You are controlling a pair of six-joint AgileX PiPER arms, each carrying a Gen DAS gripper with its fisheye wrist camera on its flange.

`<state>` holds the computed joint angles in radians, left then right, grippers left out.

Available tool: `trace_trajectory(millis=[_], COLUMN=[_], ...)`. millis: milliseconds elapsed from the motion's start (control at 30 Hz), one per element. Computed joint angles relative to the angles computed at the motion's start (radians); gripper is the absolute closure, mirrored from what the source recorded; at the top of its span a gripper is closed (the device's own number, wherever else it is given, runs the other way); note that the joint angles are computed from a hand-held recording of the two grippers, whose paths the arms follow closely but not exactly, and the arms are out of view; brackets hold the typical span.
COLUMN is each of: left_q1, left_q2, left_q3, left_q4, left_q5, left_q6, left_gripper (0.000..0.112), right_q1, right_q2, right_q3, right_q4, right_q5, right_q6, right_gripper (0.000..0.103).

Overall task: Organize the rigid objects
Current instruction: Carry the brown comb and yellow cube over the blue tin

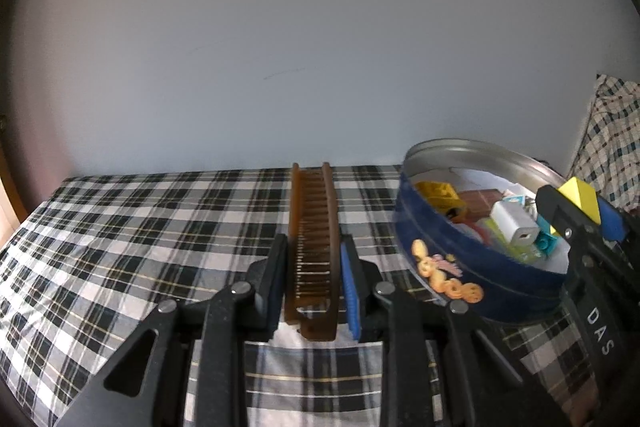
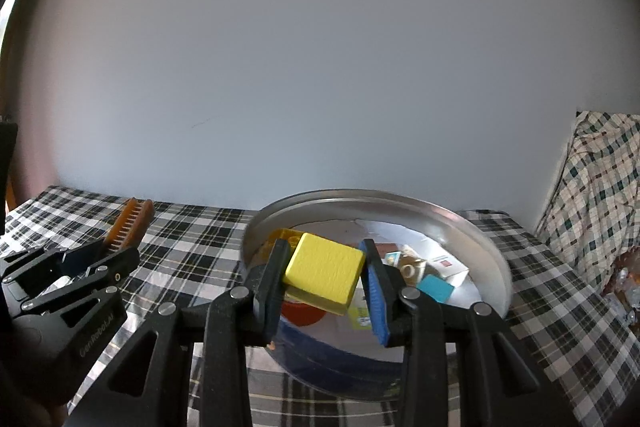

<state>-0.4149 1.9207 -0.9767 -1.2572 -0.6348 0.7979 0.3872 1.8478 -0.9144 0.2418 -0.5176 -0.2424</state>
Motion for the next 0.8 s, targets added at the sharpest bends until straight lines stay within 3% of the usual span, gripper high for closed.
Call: trace_trajectory(millis=[367, 800], left_q1=[-0.06, -0.104], left_q2=[0.027, 0.114], left_q3=[-0.061, -0.251], left_q4=[0.027, -0.046], left_q5=[0.003, 0.076], left_q6=[-0.031, 0.067], left_gripper=[0.089, 0.089], right_q1=[-0.123, -0.231], right_q2=[-0.021, 0.016], right_q3=[0.024, -0.063], right_q4=[-0.204, -0.274], right_q5=[-0.041, -0.007], right_q6=[0.179, 0.269], right_gripper=[0.065, 0.065])
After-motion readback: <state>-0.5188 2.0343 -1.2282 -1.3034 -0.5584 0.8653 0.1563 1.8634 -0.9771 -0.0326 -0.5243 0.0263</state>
